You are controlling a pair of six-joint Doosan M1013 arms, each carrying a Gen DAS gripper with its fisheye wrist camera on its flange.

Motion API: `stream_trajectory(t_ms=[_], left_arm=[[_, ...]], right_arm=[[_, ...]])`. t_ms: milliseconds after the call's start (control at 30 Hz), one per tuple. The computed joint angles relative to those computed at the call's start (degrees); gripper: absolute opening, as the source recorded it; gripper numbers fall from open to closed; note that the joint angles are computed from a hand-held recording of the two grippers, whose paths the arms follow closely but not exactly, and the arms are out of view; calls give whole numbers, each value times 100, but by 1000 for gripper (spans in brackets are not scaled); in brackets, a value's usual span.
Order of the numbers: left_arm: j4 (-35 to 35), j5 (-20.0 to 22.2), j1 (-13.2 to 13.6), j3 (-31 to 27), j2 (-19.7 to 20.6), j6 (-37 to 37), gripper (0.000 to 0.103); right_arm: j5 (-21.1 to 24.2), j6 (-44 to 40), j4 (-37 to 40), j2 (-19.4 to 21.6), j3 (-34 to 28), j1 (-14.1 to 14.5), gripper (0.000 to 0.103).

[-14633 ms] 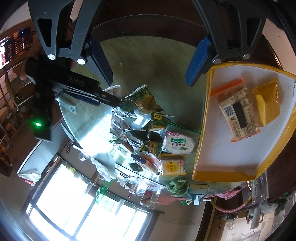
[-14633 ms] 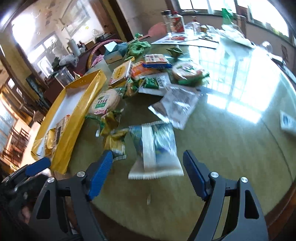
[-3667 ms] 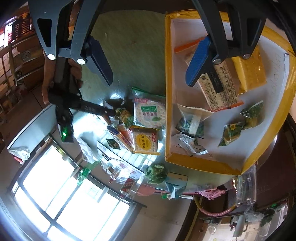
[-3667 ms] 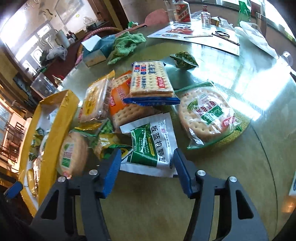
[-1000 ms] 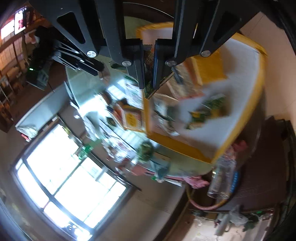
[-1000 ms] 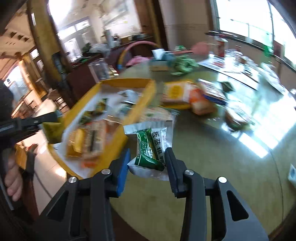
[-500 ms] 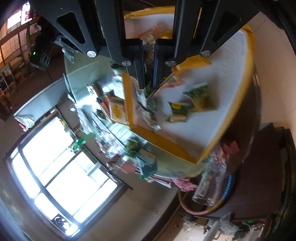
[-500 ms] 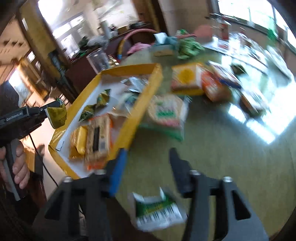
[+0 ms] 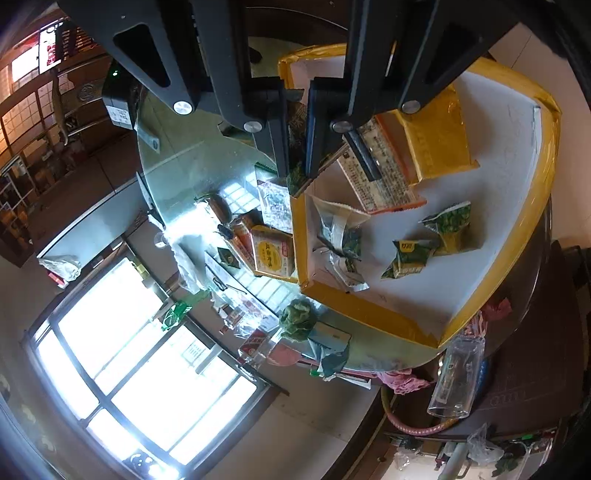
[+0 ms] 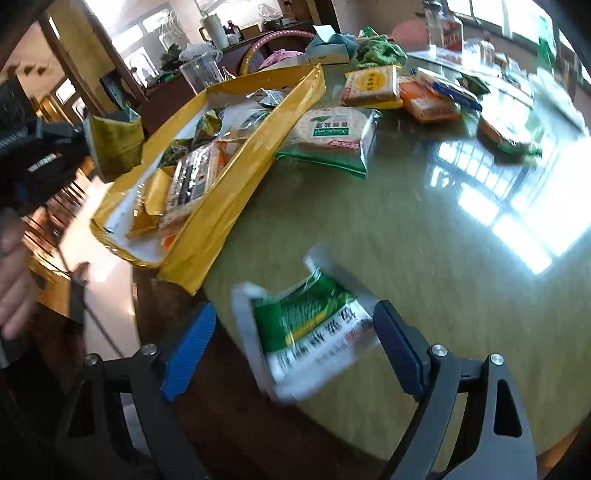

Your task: Organize snacks

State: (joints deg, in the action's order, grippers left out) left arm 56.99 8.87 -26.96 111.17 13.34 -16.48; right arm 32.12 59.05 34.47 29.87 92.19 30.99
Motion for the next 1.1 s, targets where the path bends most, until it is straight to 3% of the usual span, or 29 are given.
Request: stream_trajectory(t_ms=[133, 200, 300, 367, 433, 500, 600, 700, 900, 1000, 1033, 1100], left_arm=[[195, 111, -31, 49, -40, -274, 5], [164, 147, -36, 67, -51, -262, 5], [147, 144, -30, 69, -43, -277, 5], [36, 140, -26, 44, -16, -153, 5], [-55, 147, -25, 28, -1, -58, 5], [-78, 169, -27, 27, -2, -27, 5], [-105, 182, -16, 44, 5, -3, 5], [-84, 151, -8, 64, 15, -65, 5], [-130, 172, 25, 100, 5, -47, 5], [-21, 213, 57, 138, -20, -209, 5], [-79, 258, 64, 136, -26, -147, 5], [-168, 338, 87, 131, -46, -55, 5]], right_arm=[[-458, 646, -857, -37, 45, 137, 82], [-597, 265, -413, -165, 203, 82, 82], [-443, -157, 22, -261, 327, 29, 81], [-286, -145, 104, -215, 289, 17, 72], [-366, 432, -321, -202, 272, 56, 53], [-297, 606, -365, -184, 237, 33, 51], [-127, 676, -519, -186, 187, 26, 24], [-217, 1004, -1127, -198, 196, 105, 23], [-469, 1049, -1170, -290, 305, 89, 16], [-542, 738, -744, -340, 337, 23, 13], [-594, 576, -554, -367, 355, 7, 1], [-590, -6, 54, -420, 348, -37, 0]])
